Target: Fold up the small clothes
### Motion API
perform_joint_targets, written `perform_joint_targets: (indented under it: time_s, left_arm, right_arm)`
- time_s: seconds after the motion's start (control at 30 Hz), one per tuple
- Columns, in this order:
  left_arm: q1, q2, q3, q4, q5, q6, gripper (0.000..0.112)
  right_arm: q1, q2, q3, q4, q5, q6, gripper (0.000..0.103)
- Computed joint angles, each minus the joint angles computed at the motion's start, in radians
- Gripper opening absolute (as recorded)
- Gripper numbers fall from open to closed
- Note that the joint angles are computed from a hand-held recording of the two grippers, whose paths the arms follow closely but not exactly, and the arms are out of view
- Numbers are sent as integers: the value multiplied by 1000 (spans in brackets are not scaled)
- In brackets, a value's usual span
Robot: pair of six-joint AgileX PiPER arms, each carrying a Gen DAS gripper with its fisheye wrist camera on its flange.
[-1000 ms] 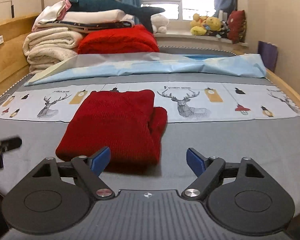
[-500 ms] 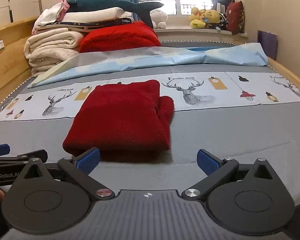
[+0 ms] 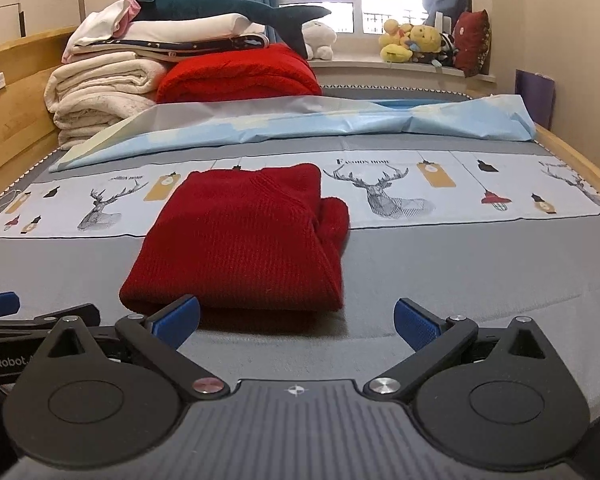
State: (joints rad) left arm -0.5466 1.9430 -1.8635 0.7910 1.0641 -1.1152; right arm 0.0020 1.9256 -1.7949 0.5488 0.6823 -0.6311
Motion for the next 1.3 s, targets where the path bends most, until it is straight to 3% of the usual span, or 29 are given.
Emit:
perform_joint_targets:
  time_s: [0.13, 1.3]
  left_arm:
    - [10, 0, 2, -4, -14, -2, 103]
    - [24, -4, 10, -18, -24, 11, 103]
  right_arm:
    - [9, -9, 17, 6, -32, -26, 102]
    - [13, -15, 29, 20, -45, -60, 102]
